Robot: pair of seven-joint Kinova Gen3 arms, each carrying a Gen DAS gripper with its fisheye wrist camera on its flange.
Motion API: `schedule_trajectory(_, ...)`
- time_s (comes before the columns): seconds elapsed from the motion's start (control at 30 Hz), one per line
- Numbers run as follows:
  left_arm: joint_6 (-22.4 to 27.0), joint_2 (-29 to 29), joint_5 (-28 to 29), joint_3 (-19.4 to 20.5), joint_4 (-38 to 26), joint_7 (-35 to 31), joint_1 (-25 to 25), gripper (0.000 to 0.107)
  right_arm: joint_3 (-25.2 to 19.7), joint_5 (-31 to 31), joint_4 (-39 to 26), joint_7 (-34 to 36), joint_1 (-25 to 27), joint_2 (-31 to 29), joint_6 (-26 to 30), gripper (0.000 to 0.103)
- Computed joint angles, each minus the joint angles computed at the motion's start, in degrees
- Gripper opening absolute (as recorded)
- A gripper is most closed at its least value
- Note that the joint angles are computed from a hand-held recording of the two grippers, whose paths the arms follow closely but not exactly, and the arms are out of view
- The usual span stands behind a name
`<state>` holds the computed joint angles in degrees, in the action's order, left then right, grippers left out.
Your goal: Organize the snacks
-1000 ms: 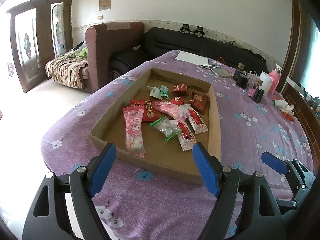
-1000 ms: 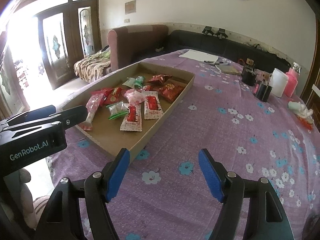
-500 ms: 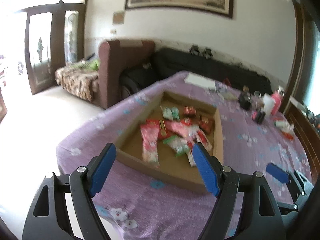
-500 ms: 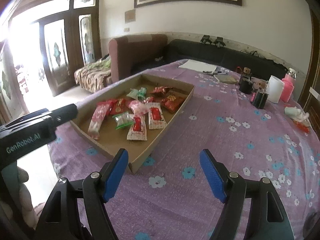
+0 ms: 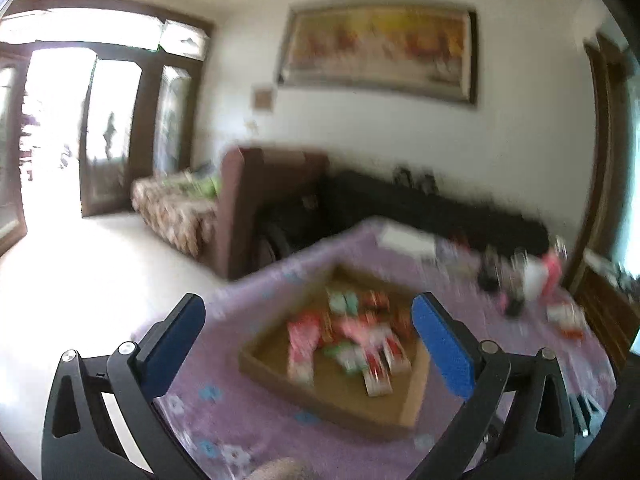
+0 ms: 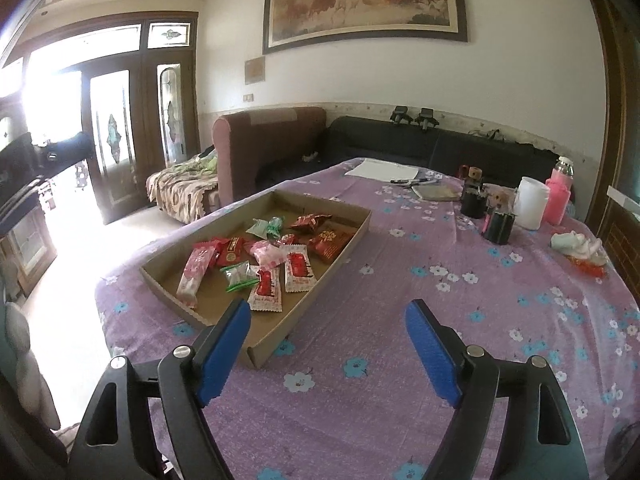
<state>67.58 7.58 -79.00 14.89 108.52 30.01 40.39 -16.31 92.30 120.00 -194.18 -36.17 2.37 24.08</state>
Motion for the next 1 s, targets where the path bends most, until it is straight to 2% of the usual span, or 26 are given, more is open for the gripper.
schedule_trajectory(0.1, -6.99, -0.08, 5.14, 3.47, -1.95, -6.79, -6.83, 0.103, 0.19, 0.17, 0.18, -0.08, 0.26, -0.1, -0.66, 0.082)
schedule_trajectory(0.13, -9.32, -0.34, 6.49, 3.68, -2.0, -7.98, -8.26, 0.103, 0.23, 0.55, 0.34, -0.41, 0.34, -0.16, -0.78, 0.082)
schedule_trajectory(0.2, -12.24, -0.08, 8.39, 1.42, -2.29, -9.59, -7.93, 0.103, 0.2, 0.64, 0.44, -0.39, 0.39, -0.18, -0.69, 0.082)
schedule_trajectory(0.27, -12.44, 0.81, 10.91, -2.27, -3.63, -11.86, -5.07, 0.103, 0.21, 0.25, 0.38, 0.26, 0.45, -0.03, -0.63, 0.082)
schedule_trajectory(0.47, -9.66, 3.77, 17.2, -3.85, -7.31, -17.57, -3.98, 0.103, 0.4, -3.27, -0.71, 5.17, 0.4, 1.31, -1.4, 0.082)
schedule_trajectory(0.63, -12.8, 3.93, 22.66, -5.64, -7.17, -21.35, -5.12, 0.103, 0.5, -7.25, -2.27, 11.08, -1.16, 2.87, -0.78, 0.082)
schedule_trajectory(0.83, -13.95, 3.64, 24.25, -6.73, -6.46, -21.82, -5.1, 0.103, 0.91, -9.46, -3.52, 14.89, -2.95, 3.81, -0.23, 0.082)
schedule_trajectory(1.0, -14.48, 3.49, 24.82, -7.02, -5.99, -22.43, -5.56, 0.103, 1.93, -14.6, -5.23, 20.48, -3.78, 4.99, -0.76, 0.083)
